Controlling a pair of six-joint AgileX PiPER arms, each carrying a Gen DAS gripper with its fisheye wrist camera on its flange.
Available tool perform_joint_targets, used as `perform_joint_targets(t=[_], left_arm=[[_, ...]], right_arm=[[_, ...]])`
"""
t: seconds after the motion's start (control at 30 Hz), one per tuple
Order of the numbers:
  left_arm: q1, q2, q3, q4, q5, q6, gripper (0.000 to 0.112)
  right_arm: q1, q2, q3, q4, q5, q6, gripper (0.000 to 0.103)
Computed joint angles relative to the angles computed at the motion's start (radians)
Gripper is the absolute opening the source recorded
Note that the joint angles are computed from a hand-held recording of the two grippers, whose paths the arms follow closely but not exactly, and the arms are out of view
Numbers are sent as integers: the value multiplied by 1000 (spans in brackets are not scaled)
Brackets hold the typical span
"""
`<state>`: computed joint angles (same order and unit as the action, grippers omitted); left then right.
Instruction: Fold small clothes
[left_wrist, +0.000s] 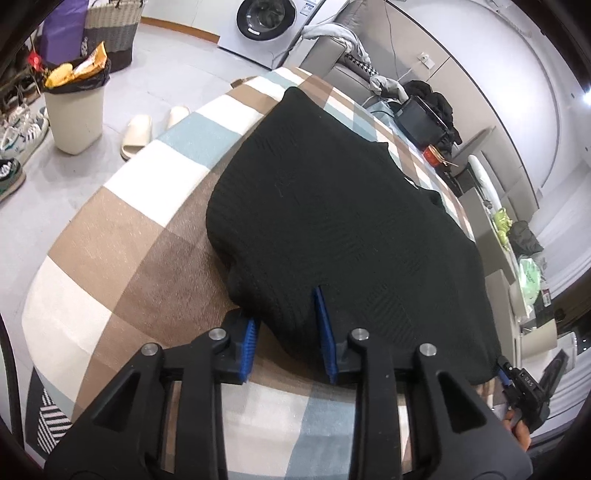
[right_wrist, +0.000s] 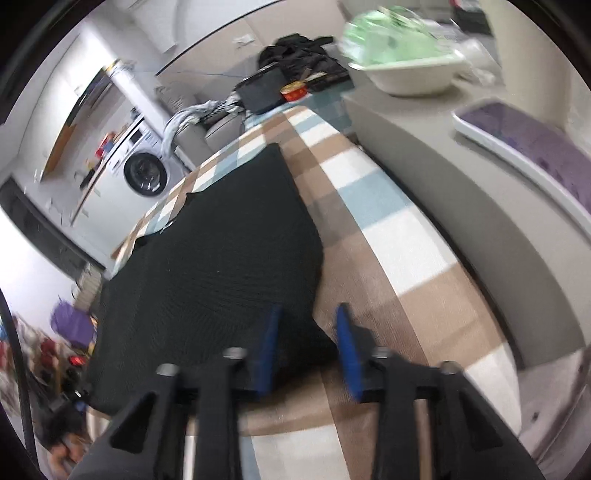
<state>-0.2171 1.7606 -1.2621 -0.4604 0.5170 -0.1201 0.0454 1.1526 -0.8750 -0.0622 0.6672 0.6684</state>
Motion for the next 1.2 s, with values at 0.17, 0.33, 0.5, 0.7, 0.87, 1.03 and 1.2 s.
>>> perform_joint_targets(t=[0.17,0.33,0.5,0.7,0.87,1.03,1.2], left_arm=[[-16,-33,20,103,-6,-91,26],[14,-89,86,114,-15,-79,27],[38,-163,134,210,-21,-130,34],[27,-136,90,298,-11,-198,49],[-79,-72,-49,480,43,-306,52],[-159,-43,-122,521,51,-272,68],[-217,31,-201,490,107,-231,69]], right_arm=[[105,14,-43,-178,101,37,9],[132,7,-93,-258,198,19,12],[209,34,-179,-271,213,-2,36],[333,218,-299,-235,140,-24,45],[411,404,-440,-165,120,-98,53],[462,541,-538,-133,122,-139,58],[482,599,-558,-141,143,-155,62]])
